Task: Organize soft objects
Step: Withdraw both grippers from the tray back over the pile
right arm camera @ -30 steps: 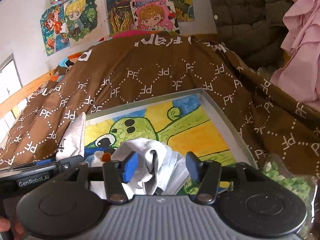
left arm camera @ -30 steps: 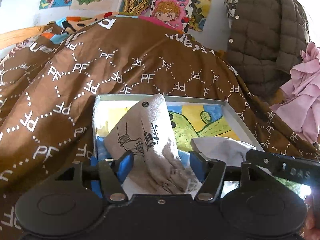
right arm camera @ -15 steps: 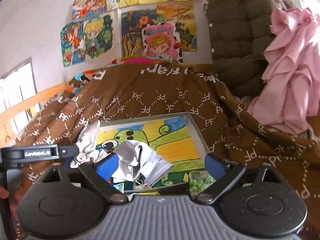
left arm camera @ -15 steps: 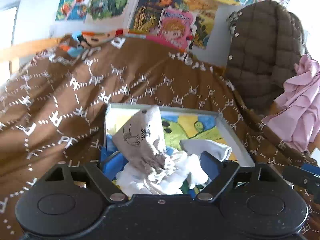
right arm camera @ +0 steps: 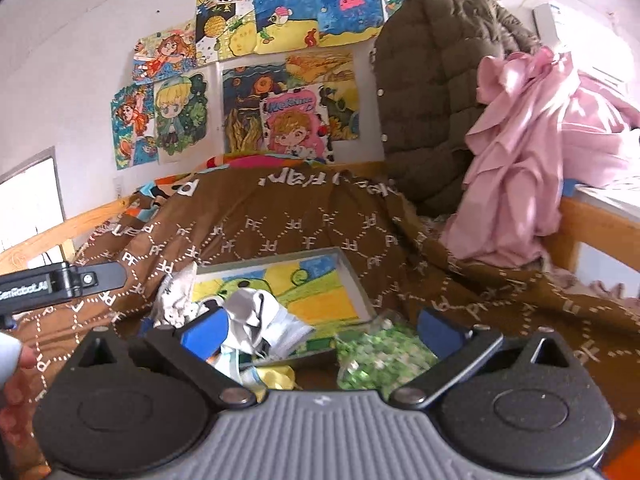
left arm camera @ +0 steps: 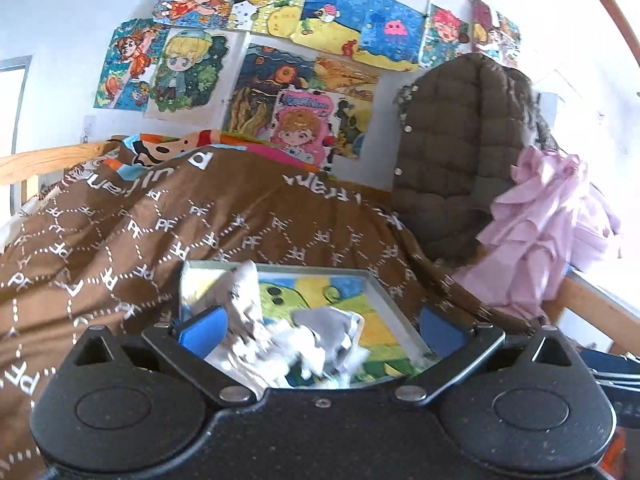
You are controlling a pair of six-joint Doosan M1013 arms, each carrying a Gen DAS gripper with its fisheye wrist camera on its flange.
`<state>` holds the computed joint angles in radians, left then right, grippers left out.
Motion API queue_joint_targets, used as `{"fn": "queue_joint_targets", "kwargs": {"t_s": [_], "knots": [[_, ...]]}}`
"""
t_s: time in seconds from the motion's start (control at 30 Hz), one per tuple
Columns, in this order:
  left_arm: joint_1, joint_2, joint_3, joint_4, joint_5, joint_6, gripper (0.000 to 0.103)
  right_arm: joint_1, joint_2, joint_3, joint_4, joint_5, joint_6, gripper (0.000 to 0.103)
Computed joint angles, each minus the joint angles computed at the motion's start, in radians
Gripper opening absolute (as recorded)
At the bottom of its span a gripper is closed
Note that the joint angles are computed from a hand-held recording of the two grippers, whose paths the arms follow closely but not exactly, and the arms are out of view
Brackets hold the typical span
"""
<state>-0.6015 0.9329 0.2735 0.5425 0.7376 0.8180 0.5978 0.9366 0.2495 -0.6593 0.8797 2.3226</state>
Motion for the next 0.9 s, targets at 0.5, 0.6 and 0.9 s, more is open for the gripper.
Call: {"fn": "queue_joint_targets", "kwargs": {"t_s": [0.5, 0.6, 0.9], "knots": [[-0.082, -0.196, 0.39, 0.383, -0.053, -0.256, 0.102, 0.063, -0.145, 0.271, -0.241, 0.124, 0.173, 0.103], [-0.09, -0.215, 0.424, 0.39, -0.045, -0.259, 0.102, 0.064, -0.179, 0.328, -0.237, 0.116, 0.252, 0.103], [-0.089, -0.228, 0.43, 0.207, 0.006, -0.102, 0.102, 0.067, -0.199, 0.349, -0.199, 0.201, 0.296, 0.103]]}}
